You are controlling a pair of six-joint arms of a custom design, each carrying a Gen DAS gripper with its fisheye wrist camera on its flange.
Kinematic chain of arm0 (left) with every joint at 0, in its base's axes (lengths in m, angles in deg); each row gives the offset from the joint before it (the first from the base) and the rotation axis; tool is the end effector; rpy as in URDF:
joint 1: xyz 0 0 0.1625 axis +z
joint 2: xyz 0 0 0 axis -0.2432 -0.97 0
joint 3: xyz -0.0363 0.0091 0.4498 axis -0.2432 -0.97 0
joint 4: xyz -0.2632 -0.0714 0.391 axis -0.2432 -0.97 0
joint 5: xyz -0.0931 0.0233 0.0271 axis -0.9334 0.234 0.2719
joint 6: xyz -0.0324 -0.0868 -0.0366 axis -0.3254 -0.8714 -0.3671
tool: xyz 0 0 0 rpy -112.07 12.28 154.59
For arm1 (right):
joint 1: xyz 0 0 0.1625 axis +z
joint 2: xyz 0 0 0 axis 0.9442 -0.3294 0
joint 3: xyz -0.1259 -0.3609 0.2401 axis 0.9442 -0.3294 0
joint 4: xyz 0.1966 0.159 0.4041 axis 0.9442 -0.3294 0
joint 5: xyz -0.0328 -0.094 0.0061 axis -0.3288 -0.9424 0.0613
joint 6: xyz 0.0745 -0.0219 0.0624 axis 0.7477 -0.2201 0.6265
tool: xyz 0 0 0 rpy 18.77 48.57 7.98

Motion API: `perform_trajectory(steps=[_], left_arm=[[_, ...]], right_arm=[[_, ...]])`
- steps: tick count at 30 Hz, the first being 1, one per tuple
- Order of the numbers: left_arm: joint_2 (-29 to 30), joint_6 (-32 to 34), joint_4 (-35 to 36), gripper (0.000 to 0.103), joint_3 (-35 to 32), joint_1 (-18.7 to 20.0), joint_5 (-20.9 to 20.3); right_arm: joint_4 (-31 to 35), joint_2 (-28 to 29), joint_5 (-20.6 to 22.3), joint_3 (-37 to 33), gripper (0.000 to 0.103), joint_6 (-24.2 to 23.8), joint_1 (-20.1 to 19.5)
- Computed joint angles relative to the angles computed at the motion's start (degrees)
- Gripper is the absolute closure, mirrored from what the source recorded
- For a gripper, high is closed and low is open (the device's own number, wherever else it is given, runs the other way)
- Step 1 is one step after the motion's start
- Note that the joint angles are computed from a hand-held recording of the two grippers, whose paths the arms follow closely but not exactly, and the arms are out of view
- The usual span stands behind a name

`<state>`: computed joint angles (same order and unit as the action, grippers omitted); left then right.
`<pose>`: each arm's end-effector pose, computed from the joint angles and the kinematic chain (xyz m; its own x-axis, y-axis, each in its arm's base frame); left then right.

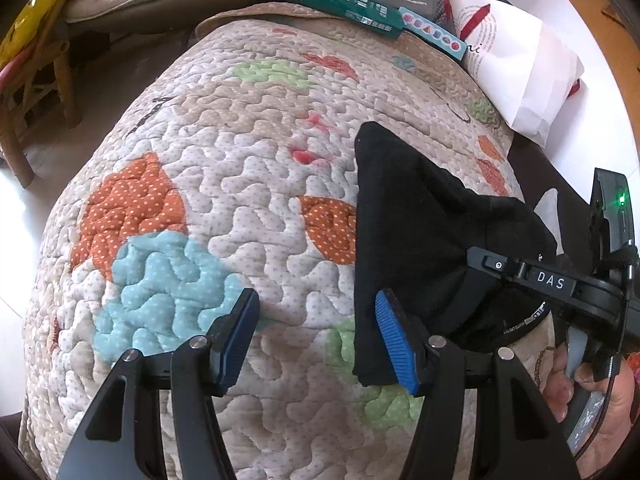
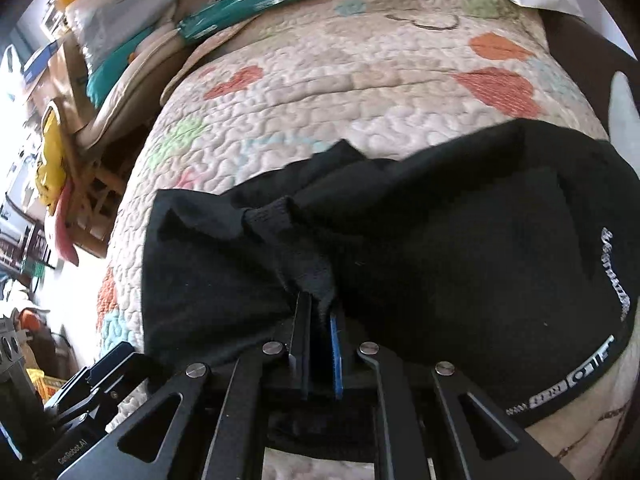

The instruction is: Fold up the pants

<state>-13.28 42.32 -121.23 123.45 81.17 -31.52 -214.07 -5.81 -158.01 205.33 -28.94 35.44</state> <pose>0.0431 -0.3910 0.2238 -0.9133 -0.1800 -0.3654 0.0767 0.8050 -0.5882 0.2336 -0.4999 -0.0644 -0.8315 -0.2339 0.5038 -0.3937 0.8880 -0.2376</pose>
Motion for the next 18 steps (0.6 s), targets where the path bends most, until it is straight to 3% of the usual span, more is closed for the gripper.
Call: perform_trajectory(steps=[1, 2, 4, 7, 10, 12, 14, 17, 18], left_arm=[[0.8, 0.5, -0.7, 0.043, 0.0, -0.2, 0.2], [1.5, 1.0, -1.2, 0.042, -0.1, -0.3, 0.4], [3.7, 2.5, -2.7, 0.042, -0.3, -0.8, 2.0], [5.5, 3.5, -3.5, 0.042, -0.1, -2.3, 4.9], [5.0, 3.2, -2.2, 0.041, 0.1, -2.8, 5.1], [3.2, 1.7, 0.0, 0.042, 0.2, -2.9, 5.0], [0.8, -0.3, 2.2, 0.041, 0.4, -3.0, 4.7], [-3.2, -2.1, 4.9, 0.041, 1.1, -4.0, 7.2], [-3.9, -2.5, 5.7, 0.041, 1.1, -4.1, 8.1]], right_arm=[[-0.5, 0.1, -0.8, 0.0, 0.094, -0.3, 0.1], [-0.5, 0.2, -1.9, -0.2, 0.082, -0.9, 0.3], [-1.9, 0.3, -4.7, -0.5, 0.047, -0.5, 0.8], [-6.4, -0.3, -6.2, -0.4, 0.046, -0.7, 1.9], [-5.0, -2.9, 2.6, 0.1, 0.054, -2.1, 2.3], [-0.7, -4.2, 10.2, 0.2, 0.056, -2.4, 2.1], [3.4, -4.5, 14.7, -0.1, 0.056, -0.9, 1.3], [7.2, -3.8, 17.3, -0.4, 0.056, 0.2, -0.5], [8.4, -2.9, 15.6, -0.8, 0.056, 0.4, -0.9]])
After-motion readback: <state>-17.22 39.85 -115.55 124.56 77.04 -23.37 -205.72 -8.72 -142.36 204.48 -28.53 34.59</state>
